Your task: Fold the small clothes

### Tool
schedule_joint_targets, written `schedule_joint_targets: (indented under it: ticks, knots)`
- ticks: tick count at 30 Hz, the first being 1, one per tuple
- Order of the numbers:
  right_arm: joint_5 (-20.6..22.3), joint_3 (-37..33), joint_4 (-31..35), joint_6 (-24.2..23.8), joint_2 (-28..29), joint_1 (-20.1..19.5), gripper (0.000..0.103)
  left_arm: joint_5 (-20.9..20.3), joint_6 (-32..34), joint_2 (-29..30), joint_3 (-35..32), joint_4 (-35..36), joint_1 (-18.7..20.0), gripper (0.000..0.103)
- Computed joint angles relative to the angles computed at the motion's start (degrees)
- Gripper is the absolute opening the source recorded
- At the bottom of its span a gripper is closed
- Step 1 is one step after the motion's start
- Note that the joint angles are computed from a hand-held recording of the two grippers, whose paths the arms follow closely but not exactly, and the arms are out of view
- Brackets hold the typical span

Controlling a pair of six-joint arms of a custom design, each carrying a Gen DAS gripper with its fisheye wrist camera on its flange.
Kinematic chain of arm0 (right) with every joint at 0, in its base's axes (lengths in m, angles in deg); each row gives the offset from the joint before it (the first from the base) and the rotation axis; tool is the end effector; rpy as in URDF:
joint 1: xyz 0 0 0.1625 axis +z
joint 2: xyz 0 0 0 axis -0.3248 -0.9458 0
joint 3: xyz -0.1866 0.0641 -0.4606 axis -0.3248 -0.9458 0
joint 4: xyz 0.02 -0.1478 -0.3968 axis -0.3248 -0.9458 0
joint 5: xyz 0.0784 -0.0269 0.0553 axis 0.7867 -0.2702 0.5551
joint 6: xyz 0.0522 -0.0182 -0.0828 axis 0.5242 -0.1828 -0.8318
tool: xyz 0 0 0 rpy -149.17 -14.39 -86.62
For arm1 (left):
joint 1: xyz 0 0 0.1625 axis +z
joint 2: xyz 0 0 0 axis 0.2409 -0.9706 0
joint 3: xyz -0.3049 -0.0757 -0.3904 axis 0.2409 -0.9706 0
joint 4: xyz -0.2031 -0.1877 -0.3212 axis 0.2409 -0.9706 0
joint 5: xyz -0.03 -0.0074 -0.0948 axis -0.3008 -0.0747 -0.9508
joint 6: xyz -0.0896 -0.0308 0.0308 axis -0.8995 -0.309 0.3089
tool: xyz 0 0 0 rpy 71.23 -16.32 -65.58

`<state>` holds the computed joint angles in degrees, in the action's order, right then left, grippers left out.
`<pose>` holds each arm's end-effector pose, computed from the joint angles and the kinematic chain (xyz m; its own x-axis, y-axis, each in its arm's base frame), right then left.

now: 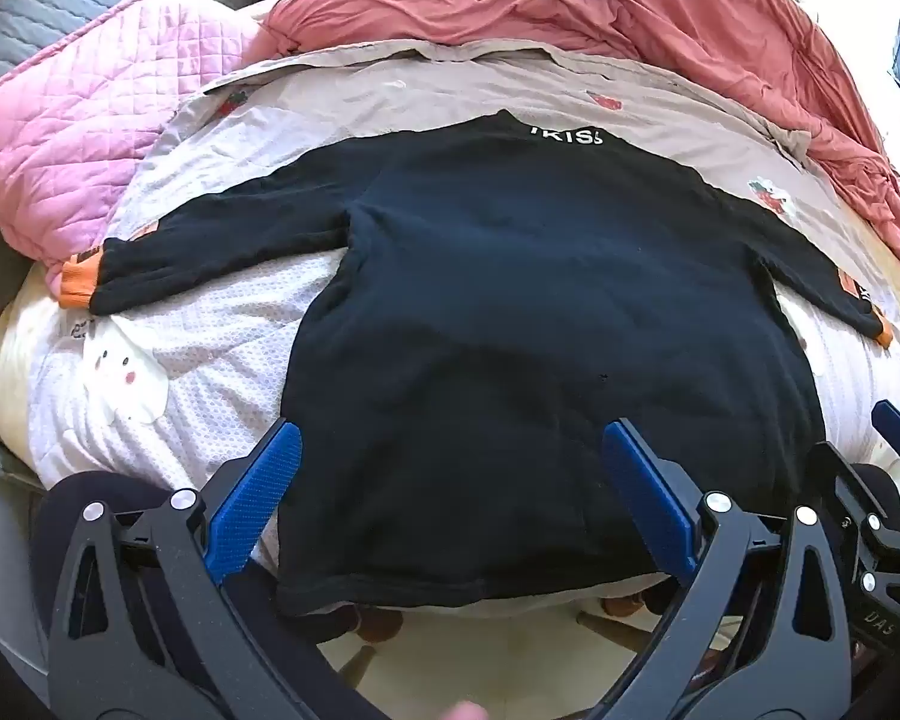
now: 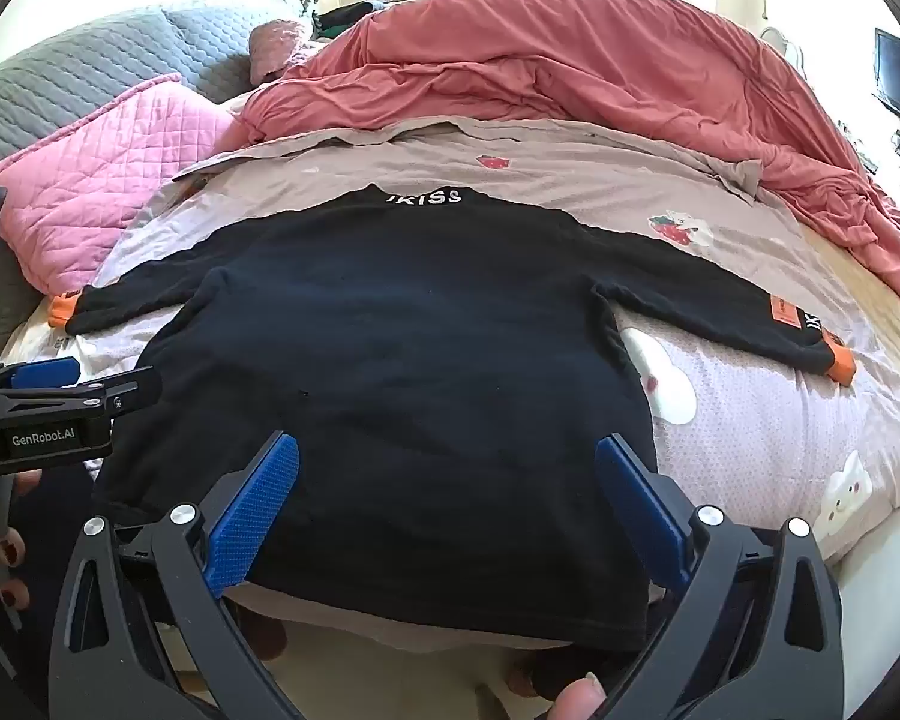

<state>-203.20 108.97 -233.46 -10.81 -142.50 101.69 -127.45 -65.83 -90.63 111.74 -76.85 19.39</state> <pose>0.0399 -0.4286 0.3055 -0.7393 -0.0149 0.6732 -0.4659 0.7332 -0.4954 -0.3661 -0.4885 0.0019 -0.7215 0.0731 -0.6885 0.4023 0.8536 -0.3309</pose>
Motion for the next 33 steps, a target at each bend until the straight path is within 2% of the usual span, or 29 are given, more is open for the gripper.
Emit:
schedule_joint_targets:
  ticks: [33]
  knots:
    - [-0.17, 0.14, -0.27, -0.28, -0.17, 0.17, 0.099, 0.98, 0.18, 0.33, -0.39, 1.55, -0.69, 0.094]
